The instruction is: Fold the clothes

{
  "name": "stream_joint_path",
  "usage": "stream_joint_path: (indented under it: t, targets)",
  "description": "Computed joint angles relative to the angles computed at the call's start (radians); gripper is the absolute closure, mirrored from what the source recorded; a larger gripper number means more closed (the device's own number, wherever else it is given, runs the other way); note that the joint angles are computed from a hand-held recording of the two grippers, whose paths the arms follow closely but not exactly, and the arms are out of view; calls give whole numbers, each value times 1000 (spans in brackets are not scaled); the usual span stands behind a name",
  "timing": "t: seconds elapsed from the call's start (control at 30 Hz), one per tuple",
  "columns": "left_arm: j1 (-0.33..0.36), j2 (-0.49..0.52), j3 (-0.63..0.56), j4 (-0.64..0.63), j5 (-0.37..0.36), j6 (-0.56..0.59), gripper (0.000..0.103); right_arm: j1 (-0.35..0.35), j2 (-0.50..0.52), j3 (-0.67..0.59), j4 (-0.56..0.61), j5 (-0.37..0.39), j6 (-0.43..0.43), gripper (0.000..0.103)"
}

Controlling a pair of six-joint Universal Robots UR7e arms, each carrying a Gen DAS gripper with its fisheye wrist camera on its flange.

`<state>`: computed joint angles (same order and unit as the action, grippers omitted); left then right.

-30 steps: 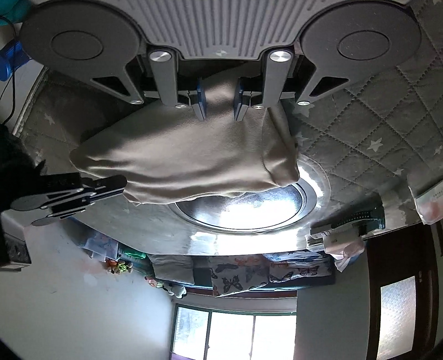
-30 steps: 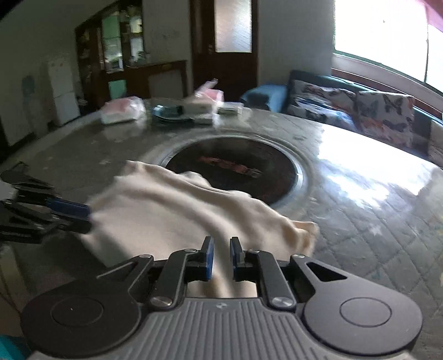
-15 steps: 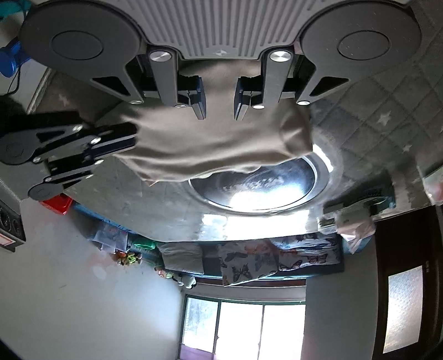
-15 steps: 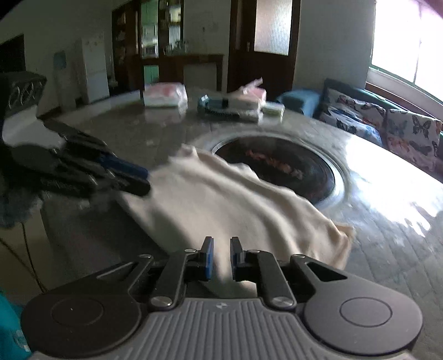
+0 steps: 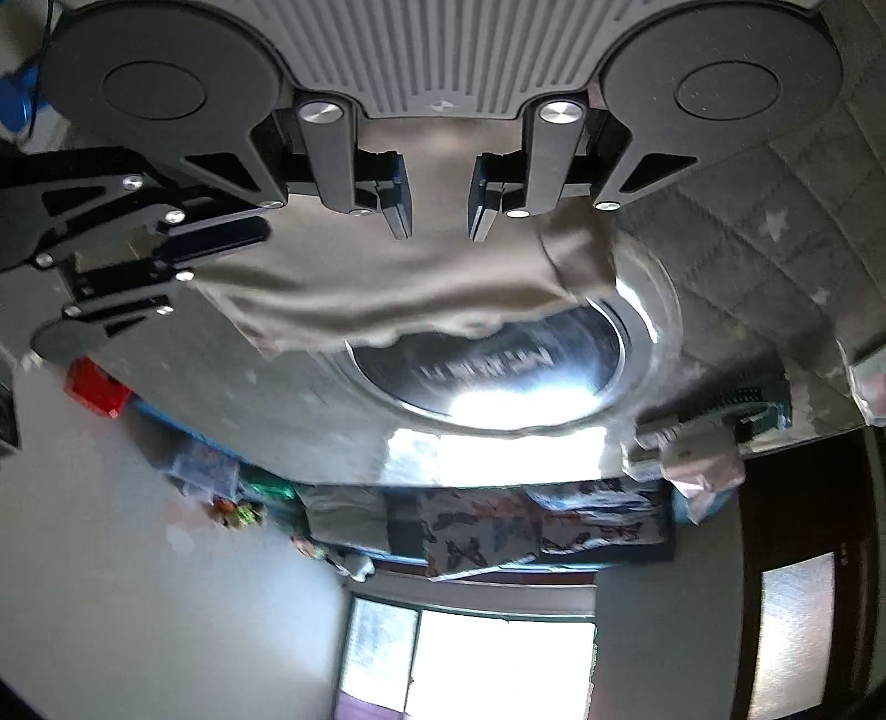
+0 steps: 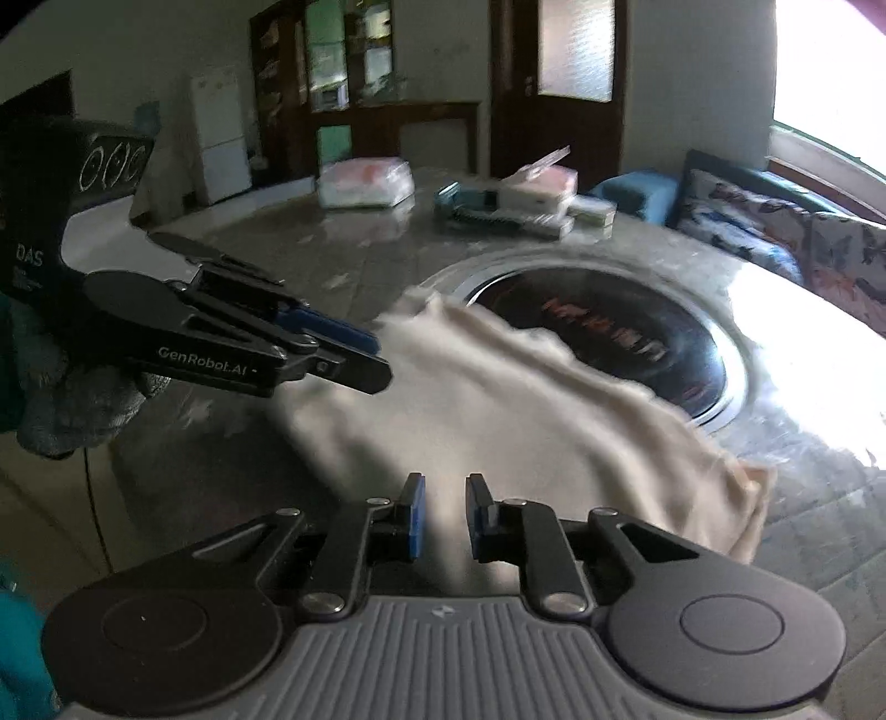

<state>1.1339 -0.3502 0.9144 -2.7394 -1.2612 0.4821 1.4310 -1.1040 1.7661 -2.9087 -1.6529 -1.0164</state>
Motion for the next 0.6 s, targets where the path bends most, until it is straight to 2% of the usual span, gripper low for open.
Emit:
stream_joint_path:
  t: [0.27,0.43,0.6]
  targets:
    - [14,145,-284,115,79,-56,79,-12,88,-139,-66,-48,88,88]
    - [27,159,-326,157,86,-90,79,-29,138,-231,-37,-100,178,88]
    - [20,196,-394,189,52,-71,79,-27,151,-258,-27,-61,185,88]
